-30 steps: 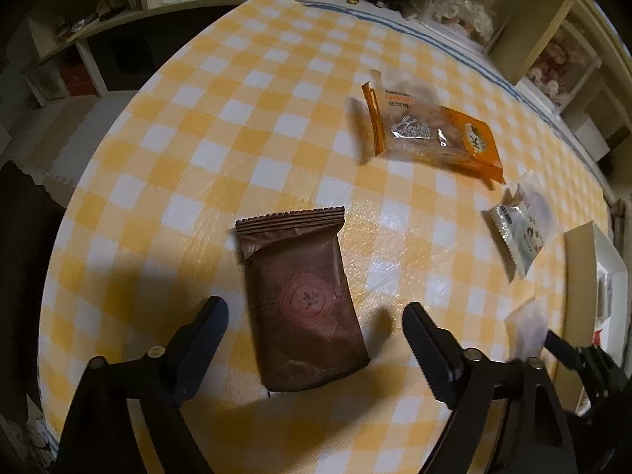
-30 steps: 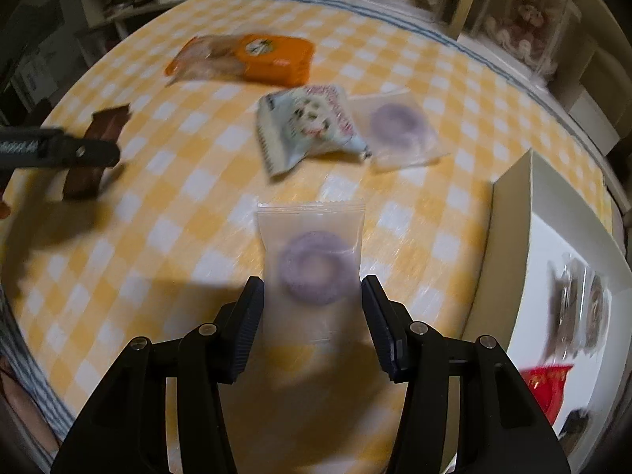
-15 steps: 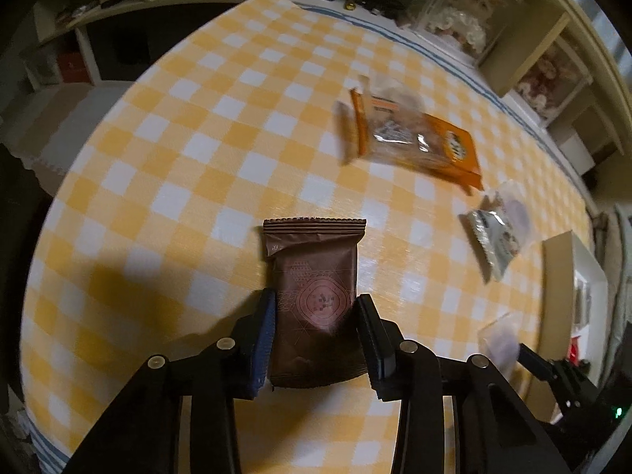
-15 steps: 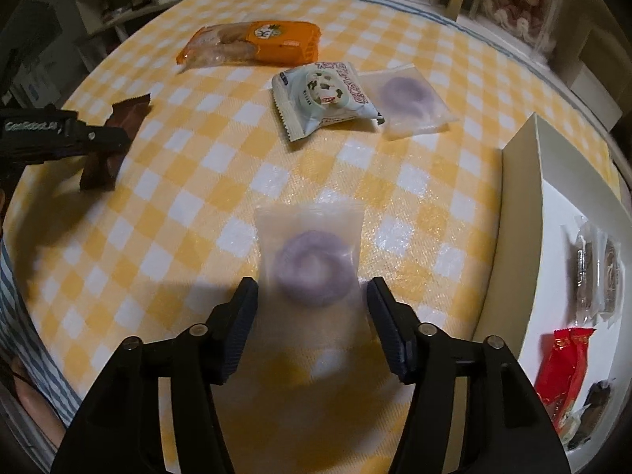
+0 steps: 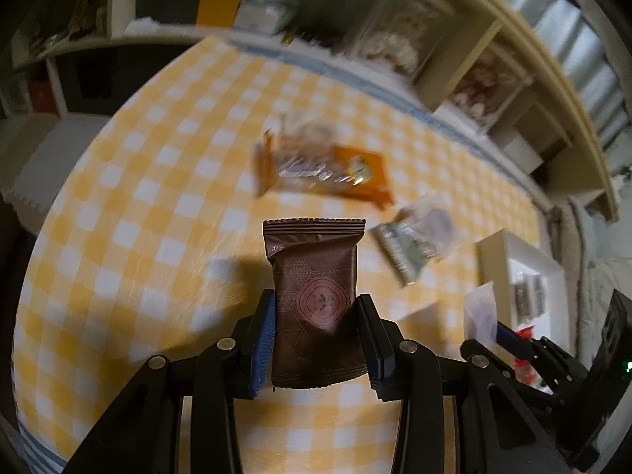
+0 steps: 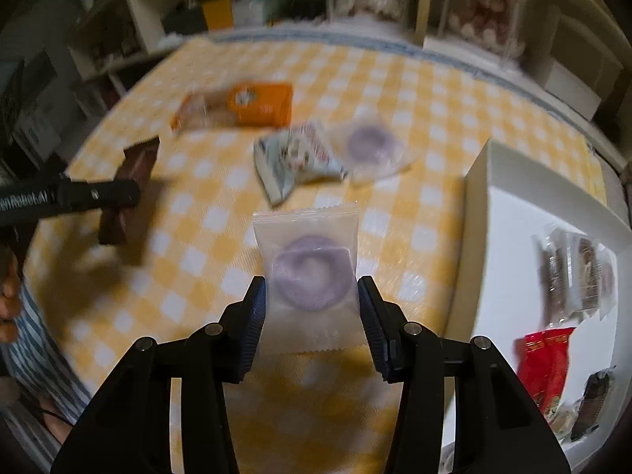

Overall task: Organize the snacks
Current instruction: 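Carry the chocolate packet with the left tool while the right tool carries the purple-ring packet to the tray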

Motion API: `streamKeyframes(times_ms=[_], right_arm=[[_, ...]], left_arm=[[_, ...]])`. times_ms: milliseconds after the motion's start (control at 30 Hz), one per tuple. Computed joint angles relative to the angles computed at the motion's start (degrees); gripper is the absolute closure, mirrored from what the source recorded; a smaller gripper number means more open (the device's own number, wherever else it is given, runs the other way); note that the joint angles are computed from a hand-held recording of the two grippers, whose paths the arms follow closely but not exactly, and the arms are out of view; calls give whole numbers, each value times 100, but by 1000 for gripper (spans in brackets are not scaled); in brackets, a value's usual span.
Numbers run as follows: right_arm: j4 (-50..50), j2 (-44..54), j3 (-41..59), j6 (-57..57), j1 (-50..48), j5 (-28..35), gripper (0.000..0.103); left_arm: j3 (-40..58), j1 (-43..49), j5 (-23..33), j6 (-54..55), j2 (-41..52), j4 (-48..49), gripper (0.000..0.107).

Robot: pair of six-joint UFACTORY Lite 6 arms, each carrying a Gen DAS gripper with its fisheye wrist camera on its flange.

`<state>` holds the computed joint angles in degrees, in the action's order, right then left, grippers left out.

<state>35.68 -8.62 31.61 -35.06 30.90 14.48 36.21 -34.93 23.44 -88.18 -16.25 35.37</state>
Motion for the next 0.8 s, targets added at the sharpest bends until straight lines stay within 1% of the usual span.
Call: streamKeyframes(times_ms=[33, 100, 167, 267, 367, 400, 500, 567, 700, 800], right_arm=[[90, -190, -20, -83, -113, 104, 56], [71, -193, 114, 112, -15, 58, 56], [122, -479, 160, 72, -188, 268, 56], [-85, -1030, 115, 328, -354, 577, 56], [-318, -1502, 125, 547, -571, 894, 56], [-340, -1528, 158, 563, -612, 912, 56], [-514, -1950, 178, 587, -1011, 1232, 56], [-506, -2218, 191, 447, -1371, 1476, 56], [-142, -2556, 243, -170, -2265, 2047, 56], [-60, -2692, 252, -536, -2903, 2333, 56]], left_arm=[[38, -122, 85, -132, -78, 120, 68], [85, -400, 253, -464, -219, 399, 68], [147, -665, 454, -624, -414, 526, 68], [306, -1095, 793, -855, -613, 795, 68], [501, -1516, 1101, -1093, -674, 1098, 68], [590, -1701, 1236, -1201, -670, 1215, 68], [859, -2251, 1695, -1424, -554, 1534, 68], [985, -2481, 1792, -1564, -431, 1672, 68], [1318, -2889, 1915, -1796, -125, 1911, 68], [1681, -3018, 1882, -1792, 224, 1996, 68]])
